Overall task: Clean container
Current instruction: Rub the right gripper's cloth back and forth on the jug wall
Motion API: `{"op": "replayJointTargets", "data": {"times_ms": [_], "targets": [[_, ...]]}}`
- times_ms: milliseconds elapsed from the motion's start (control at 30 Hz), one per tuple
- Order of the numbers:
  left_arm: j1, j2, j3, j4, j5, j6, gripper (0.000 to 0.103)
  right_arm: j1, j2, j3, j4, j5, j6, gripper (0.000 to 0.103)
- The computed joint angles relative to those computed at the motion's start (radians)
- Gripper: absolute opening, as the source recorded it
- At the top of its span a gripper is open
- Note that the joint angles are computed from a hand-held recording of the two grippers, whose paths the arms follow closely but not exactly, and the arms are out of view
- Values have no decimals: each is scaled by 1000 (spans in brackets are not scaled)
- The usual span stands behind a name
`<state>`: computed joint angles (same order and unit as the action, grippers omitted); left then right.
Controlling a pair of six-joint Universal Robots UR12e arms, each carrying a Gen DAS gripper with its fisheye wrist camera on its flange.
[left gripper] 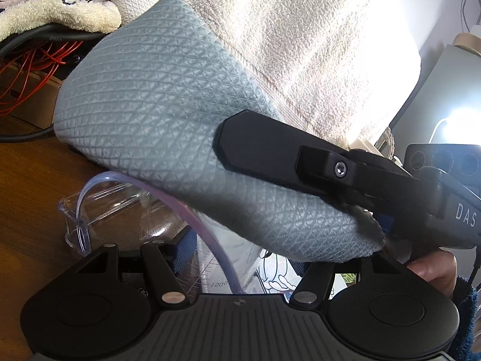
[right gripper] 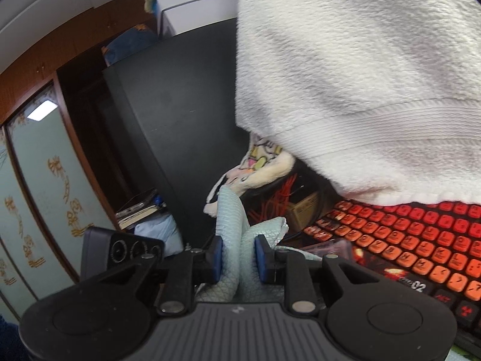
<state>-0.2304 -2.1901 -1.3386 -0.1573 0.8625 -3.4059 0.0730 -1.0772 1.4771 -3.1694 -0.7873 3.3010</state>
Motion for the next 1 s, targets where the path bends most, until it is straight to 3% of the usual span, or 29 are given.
{"op": "replayJointTargets", "data": {"times_ms": [133, 500, 1000], "targets": [[1, -1, -1, 1, -1, 0, 62, -4, 1, -2, -1, 6, 9, 22], [1, -1, -2, 3, -1, 0, 62, -16, -1, 9, -50, -81, 96, 22], [1, -2, 1, 1, -1, 0, 62, -2, 5, -5, -9, 9, 35, 22]]}}
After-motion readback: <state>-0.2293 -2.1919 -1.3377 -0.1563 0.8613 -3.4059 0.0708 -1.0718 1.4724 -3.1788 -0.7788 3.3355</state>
